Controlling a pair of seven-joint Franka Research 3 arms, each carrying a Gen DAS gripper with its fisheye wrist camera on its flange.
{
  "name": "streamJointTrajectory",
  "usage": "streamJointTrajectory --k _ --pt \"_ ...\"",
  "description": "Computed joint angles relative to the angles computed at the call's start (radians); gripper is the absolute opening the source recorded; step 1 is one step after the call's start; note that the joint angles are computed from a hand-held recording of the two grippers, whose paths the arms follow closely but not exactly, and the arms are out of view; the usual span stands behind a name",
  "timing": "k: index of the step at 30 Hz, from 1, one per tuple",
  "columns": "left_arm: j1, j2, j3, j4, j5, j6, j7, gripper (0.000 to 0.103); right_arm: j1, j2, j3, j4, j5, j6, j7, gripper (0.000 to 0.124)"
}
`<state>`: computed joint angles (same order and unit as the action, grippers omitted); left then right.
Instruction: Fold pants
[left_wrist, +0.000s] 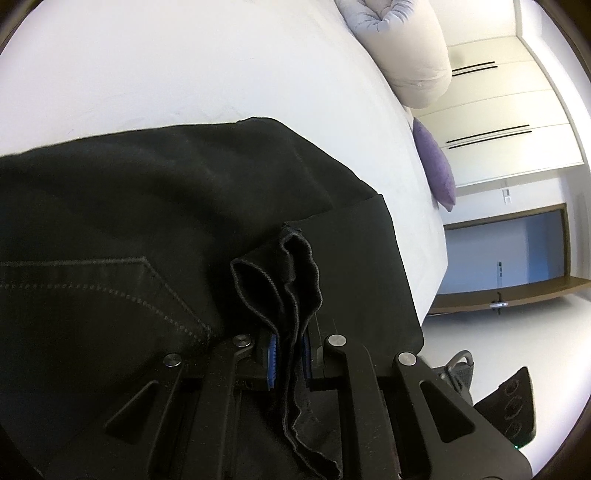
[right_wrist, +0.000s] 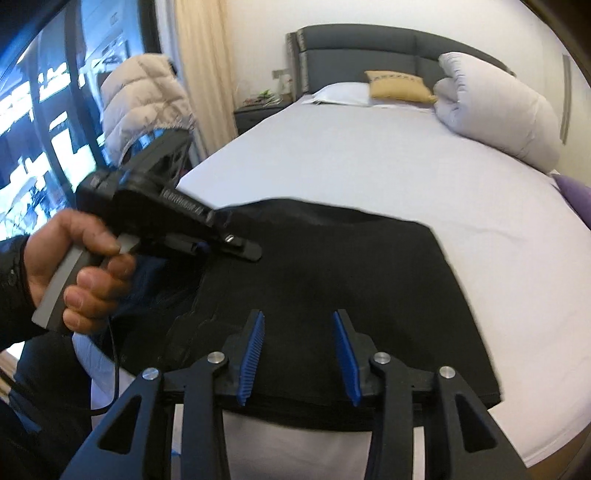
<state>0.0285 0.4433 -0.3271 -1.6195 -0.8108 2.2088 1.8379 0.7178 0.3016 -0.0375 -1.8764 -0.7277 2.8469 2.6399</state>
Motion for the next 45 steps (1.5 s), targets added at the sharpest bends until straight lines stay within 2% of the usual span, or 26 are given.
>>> streamJointTrajectory --k 5,7,8,9,13,16,19,21,22,24,27,31,34,36,39,41,43,45 --pt "0.004 -0.011 0.002 -0.008 0.003 -0.011 -0.003 0.009 0.015 0.045 0.031 0.048 0.062 -0.028 -0.091 0.042" --pt "-0.023 0.024 0.003 0.038 0.022 0.0 -0.034 0.009 0.012 0.051 0.033 0.052 0.101 -0.01 -0.109 0.042" --pt "-0.032 0.064 -0.018 0.091 0.055 0.015 -0.07 0.009 0.012 0.045 0.033 0.043 0.123 0.012 -0.109 0.043" --pt "-0.048 0.075 -0.005 0.108 0.056 0.011 -0.075 0.009 0.011 0.049 0.031 0.045 0.143 0.028 -0.114 0.043" --pt "-0.038 0.083 -0.022 0.112 0.07 0.021 -0.089 0.009 0.015 0.054 0.021 0.05 0.218 0.055 -0.142 0.042" --pt "-0.038 0.092 -0.027 0.118 0.082 0.028 -0.101 0.009 -0.021 0.062 0.043 0.042 0.338 0.104 -0.187 0.042" --pt "-0.035 0.102 -0.033 0.126 0.086 0.038 -0.113 0.009 -0.034 0.084 0.055 0.049 0.438 0.092 -0.244 0.043" --pt "-0.037 0.104 -0.039 0.123 0.087 0.052 -0.115 0.009 -0.097 0.111 0.135 0.055 0.57 0.063 -0.36 0.043" --pt "-0.035 0.106 -0.042 0.121 0.086 0.054 -0.113 0.009 -0.096 0.123 0.14 0.068 0.604 0.036 -0.389 0.043" --pt "-0.033 0.106 -0.046 0.114 0.088 0.057 -0.107 0.009 -0.029 0.118 0.079 0.058 0.554 0.036 -0.363 0.043" --pt "-0.021 0.102 -0.059 0.085 0.058 0.082 -0.078 0.009 0.05 0.116 0.01 0.07 0.474 -0.014 -0.346 0.043" --pt "-0.007 0.098 -0.073 0.061 0.024 0.108 -0.016 0.011 0.077 0.117 -0.016 0.06 0.418 -0.003 -0.303 0.043" --pt "0.019 0.102 -0.087 0.053 -0.038 0.09 0.022 0.011 0.106 0.12 -0.042 0.077 0.344 -0.04 -0.277 0.043" --pt "0.013 0.104 -0.074 0.064 -0.032 0.075 0.013 0.011 0.125 0.124 -0.057 0.089 0.285 -0.063 -0.242 0.043" --pt "-0.013 0.068 -0.038 0.057 0.033 0.096 -0.021 0.012 0.095 0.126 -0.027 0.091 0.292 -0.053 -0.226 0.043" --pt "-0.03 0.028 -0.016 0.035 0.081 0.134 -0.052 0.014 0.054 0.116 0.012 0.078 0.338 -0.037 -0.266 0.043" --pt "-0.067 -0.034 0.022 -0.015 0.174 0.218 -0.11 0.014 -0.054 0.087 0.112 0.031 0.498 0.031 -0.378 0.043" --pt "-0.07 -0.079 0.02 -0.057 0.198 0.273 -0.12 0.014 -0.147 0.057 0.189 -0.031 0.664 0.131 -0.455 0.043"
